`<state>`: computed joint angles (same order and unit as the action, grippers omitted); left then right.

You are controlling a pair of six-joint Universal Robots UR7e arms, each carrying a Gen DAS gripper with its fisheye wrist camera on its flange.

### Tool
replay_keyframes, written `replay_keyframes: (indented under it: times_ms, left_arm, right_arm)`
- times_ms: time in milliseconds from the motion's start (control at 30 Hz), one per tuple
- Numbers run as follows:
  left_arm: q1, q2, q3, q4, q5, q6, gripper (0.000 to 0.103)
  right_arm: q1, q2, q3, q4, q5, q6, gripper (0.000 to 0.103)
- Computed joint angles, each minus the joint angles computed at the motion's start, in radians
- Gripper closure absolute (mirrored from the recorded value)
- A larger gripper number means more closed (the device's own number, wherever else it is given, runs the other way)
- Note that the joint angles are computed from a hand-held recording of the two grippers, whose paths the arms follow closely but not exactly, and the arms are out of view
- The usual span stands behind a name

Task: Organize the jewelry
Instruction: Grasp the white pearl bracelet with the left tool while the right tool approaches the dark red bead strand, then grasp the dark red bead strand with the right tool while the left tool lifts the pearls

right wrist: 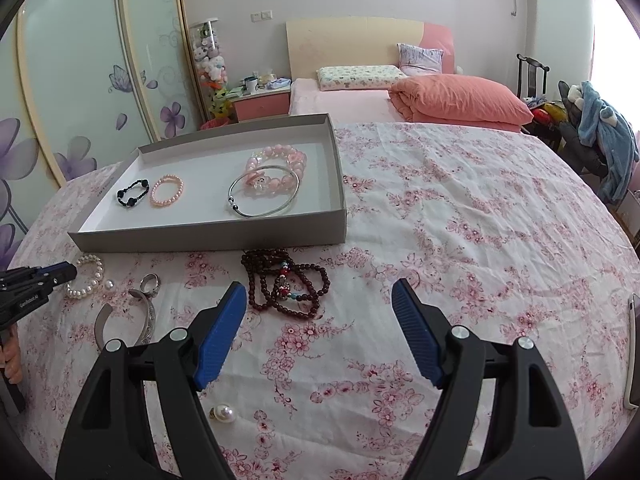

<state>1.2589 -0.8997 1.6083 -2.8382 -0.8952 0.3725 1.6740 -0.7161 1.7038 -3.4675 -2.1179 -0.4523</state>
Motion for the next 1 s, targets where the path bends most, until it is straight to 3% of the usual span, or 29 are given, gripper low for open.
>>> replay_keyframes:
  times_ms: [267,633,933,1000]
  left_arm:
    - [0.000,-0.001,0.010,-0.015,-0.006,0.000,0.093]
    - [0.007,-0.096,0.057,-0.074,-0.143,-0.040,0.093]
    - [0.010,-0.104,0.067,-0.085,-0.178,-0.051,0.093]
    - [0.012,-0.100,0.068,-0.092,-0.184,-0.057,0.093]
  right_arm:
    - [0.000,0.003,-0.006,0.017,-0.011,0.010,0.028]
    - [0.004,0.050,-0.090,0.142,-0.054,0.006,0.029]
    - [0.020,0.107,-0.179,0.206,-0.126,-0.013,0.029]
    - [0.018,0.106,-0.182,0.216,-0.118,-0.006,0.035]
